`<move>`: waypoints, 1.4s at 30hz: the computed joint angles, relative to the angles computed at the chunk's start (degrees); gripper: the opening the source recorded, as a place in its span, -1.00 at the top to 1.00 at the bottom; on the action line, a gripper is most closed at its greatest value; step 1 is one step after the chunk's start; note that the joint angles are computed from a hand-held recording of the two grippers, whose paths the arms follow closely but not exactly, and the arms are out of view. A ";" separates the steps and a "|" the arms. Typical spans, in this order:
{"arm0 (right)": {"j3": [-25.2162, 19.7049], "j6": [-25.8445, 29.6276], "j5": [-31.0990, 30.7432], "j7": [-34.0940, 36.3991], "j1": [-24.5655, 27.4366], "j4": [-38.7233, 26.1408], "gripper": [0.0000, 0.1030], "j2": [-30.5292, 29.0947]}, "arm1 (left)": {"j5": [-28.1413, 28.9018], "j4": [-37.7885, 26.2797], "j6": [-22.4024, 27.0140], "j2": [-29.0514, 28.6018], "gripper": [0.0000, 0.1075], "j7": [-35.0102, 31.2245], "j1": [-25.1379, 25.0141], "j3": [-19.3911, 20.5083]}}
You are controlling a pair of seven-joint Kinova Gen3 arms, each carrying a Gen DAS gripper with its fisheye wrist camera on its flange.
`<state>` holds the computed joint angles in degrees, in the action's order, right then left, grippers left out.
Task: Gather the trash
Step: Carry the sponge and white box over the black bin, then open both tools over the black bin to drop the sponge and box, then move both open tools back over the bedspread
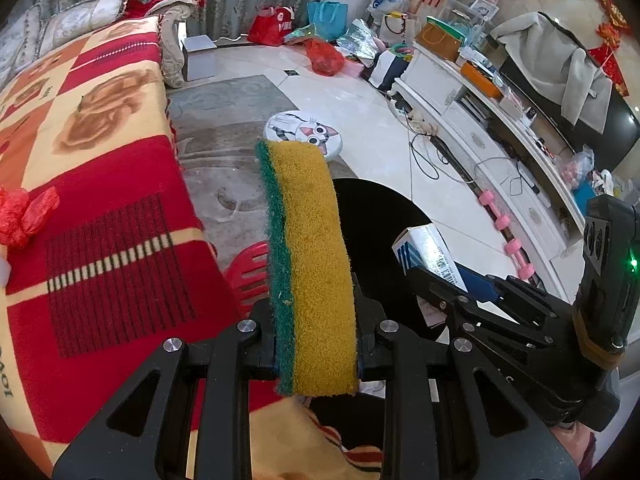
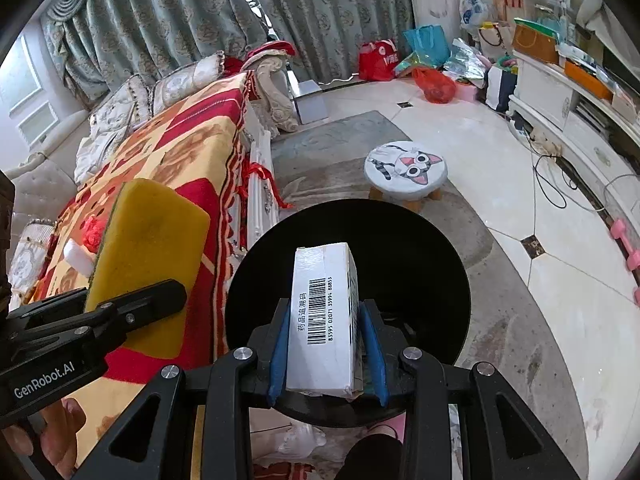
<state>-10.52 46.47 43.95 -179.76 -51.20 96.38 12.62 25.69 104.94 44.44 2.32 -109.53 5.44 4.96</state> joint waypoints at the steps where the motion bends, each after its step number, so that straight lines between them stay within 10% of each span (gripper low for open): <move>1: 0.02 0.01 -0.05 0.05 0.07 0.07 0.36 -0.05 | -0.03 -0.06 -0.05 0.17 0.58 0.04 0.05 0.03; 15: 0.15 -0.43 -0.78 -0.12 1.60 0.89 0.36 -0.49 | 2.66 -0.09 -0.76 1.56 0.55 -2.02 -0.12 0.61; 21: 0.19 0.76 -1.29 0.08 1.80 0.43 0.32 -0.36 | 4.33 0.38 -1.36 1.28 -0.01 -3.86 -0.34 0.69; 42: 0.61 0.77 -6.45 7.12 -0.42 -5.87 0.20 3.96 | -3.92 2.70 -1.57 -1.80 -0.01 3.18 -3.16 -2.80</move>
<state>-9.91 47.24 37.50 -172.64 -51.62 90.50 16.58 21.77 107.64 42.87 0.53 -106.35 2.27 2.16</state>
